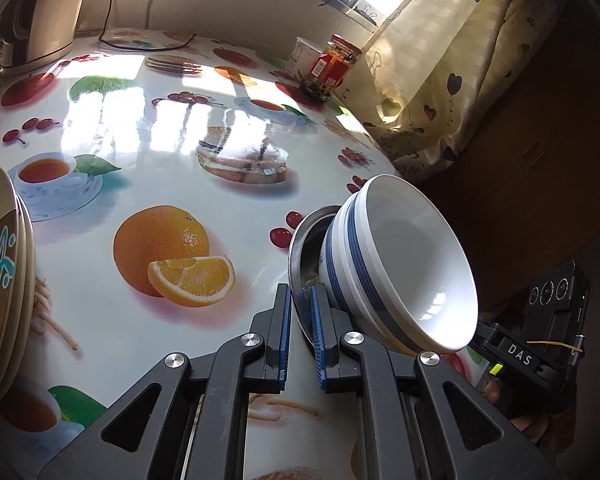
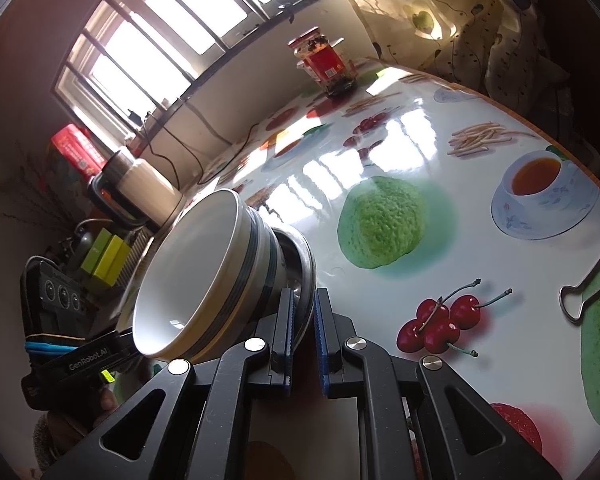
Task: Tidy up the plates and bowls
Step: 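Lift the steel bowl with nested bowls and carry it toward the cream plates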
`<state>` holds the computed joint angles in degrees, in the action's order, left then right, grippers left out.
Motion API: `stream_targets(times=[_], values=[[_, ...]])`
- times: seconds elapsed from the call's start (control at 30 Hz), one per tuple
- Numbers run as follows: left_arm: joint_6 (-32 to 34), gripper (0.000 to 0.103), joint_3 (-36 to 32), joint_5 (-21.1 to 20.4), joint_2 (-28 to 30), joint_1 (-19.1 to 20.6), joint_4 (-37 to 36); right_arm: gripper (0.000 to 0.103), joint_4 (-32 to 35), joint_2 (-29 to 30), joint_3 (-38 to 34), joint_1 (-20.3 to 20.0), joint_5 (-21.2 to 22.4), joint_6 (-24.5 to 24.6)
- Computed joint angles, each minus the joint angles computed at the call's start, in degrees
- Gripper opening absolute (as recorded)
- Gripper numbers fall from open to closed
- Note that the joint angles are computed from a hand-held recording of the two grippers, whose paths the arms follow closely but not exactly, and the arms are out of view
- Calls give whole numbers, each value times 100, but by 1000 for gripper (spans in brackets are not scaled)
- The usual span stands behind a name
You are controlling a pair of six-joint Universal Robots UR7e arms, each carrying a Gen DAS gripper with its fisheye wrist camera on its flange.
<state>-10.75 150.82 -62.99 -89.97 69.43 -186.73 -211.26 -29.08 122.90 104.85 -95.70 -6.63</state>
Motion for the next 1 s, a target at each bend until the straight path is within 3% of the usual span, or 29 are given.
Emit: stream_targets(times=[1.0], values=[[-118, 10, 129, 207, -226, -194, 71, 10, 57, -70, -25, 115, -30, 52]])
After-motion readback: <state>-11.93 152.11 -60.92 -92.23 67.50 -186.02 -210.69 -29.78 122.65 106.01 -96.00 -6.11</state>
